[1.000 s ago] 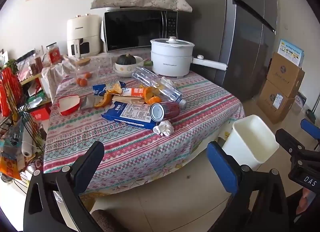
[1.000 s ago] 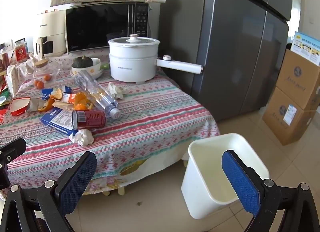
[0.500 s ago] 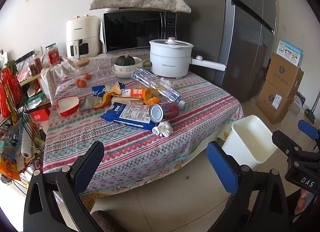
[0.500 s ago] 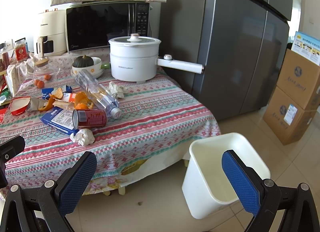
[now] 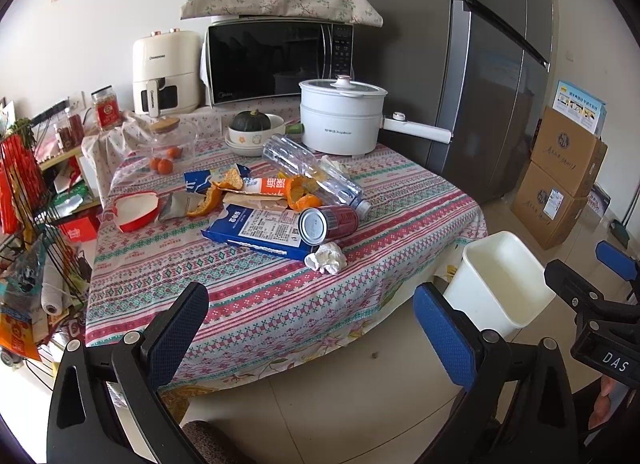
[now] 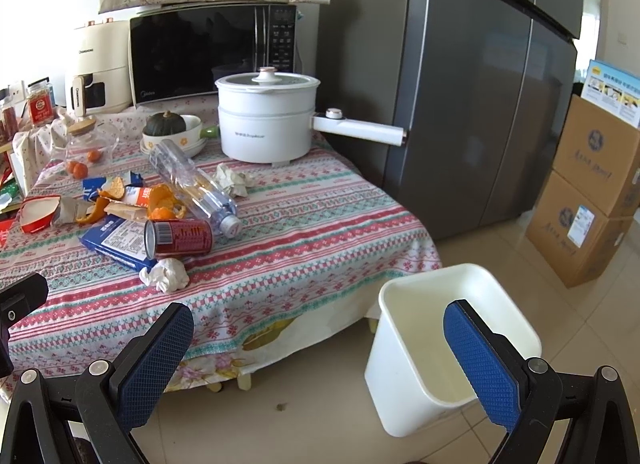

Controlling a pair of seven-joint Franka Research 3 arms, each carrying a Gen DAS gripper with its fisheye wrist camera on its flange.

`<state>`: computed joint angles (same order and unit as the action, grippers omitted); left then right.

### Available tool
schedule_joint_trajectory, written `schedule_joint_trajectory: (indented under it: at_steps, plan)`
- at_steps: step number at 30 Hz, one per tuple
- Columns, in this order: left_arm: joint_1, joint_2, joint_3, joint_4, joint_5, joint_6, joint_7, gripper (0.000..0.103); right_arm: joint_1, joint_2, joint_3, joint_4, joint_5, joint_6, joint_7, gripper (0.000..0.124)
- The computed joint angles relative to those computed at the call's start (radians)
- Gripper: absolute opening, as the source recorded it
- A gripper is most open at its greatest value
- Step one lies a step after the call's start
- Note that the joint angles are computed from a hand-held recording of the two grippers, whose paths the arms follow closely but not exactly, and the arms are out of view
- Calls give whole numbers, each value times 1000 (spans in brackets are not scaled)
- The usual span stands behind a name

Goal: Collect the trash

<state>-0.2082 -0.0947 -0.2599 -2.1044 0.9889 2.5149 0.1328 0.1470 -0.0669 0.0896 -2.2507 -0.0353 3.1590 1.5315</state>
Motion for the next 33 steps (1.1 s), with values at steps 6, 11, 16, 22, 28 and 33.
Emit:
schedule_joint_trajectory:
  at_steps: [6,11,16,22,28,33]
  plan:
    - [2,0,1,-2,0,4,1,103,-1,2,1,1,-6,4,5,103]
    - [2,0,1,-2,0,4,2,103,0,1,2,-1,-2,4,4,103]
    - [3,3,3,-3,-8,8,8,103,1,0,1,-1,1,3,1,103]
    - [4,6,5,-5,-7,12,7,103,-2,-1,3,-3,-4,2,6,103]
    - [3,7,5,-6,-11,11,7,103,-13,0,10,-3,-31,2,31,103]
    - [5,6,8,-11,-17,12,9,103,-12,-1,9,-6,-39,4,35,103]
